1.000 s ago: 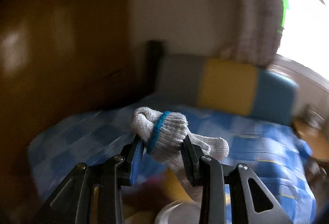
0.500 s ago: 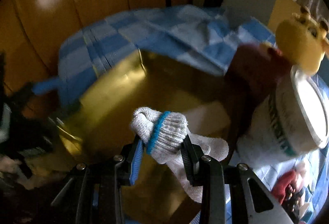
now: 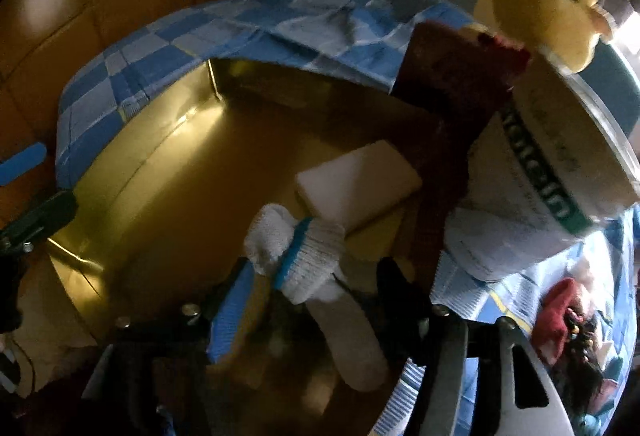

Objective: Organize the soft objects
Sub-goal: 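Carry the white-grey glove to the gold tray and release it with the right gripper, then move both grippers back toward the pile of soft items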

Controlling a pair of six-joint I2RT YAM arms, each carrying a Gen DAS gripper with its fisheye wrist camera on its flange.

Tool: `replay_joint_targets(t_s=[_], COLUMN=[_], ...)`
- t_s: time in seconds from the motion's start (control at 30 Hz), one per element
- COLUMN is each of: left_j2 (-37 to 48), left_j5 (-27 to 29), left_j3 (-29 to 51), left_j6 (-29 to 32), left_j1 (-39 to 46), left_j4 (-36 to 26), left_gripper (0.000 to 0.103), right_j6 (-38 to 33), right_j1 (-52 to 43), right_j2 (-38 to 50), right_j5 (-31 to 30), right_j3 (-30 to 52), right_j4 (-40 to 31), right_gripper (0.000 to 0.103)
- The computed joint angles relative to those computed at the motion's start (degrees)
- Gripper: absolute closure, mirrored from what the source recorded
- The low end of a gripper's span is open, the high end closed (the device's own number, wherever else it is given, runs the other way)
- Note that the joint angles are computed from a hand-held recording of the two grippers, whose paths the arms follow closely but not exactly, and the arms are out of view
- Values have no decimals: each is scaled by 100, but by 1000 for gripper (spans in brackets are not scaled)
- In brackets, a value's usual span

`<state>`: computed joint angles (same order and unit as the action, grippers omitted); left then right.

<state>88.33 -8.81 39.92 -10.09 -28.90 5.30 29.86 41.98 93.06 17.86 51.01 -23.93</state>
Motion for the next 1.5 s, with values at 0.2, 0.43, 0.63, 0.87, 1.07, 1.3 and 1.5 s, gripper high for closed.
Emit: replay_joint_targets(t_s=[0.2, 0.43, 0.63, 0.87, 1.07, 1.3, 1.5], left_j2=[-94, -122, -112, -103, -86, -2, 304], left_j5=[-120, -267, -396, -513, -595, -573, -580], left_j3=[-47, -11, 62, 143, 233, 496, 947], left_j6=[-43, -70, -76, -50, -19, 124, 316], left_j1=[-168, -369, -581, -764, -931, -1289, -1818], left_j4=[-36, -110, -201, -264, -331, -409, -447], left_gripper=[13, 13, 13, 13, 13, 13, 13], right_j6=[666, 1394, 1732, 1929, 2107, 2288, 2421], right_j1=[586, 1122, 1376, 1500, 1577, 1367, 650], right_j2=[-449, -805, -1027, -1266, -1482, -1999, -3069], right_j5=[995, 1883, 2268, 2469, 2591, 2536, 2437], right_j3=[-83, 45, 116, -6, -151, -608, -1409], right_j4=[-364, -1011, -1434, -1600, -1750, -1882, -2462], right_gripper=[38, 38, 37, 37, 37, 37, 37])
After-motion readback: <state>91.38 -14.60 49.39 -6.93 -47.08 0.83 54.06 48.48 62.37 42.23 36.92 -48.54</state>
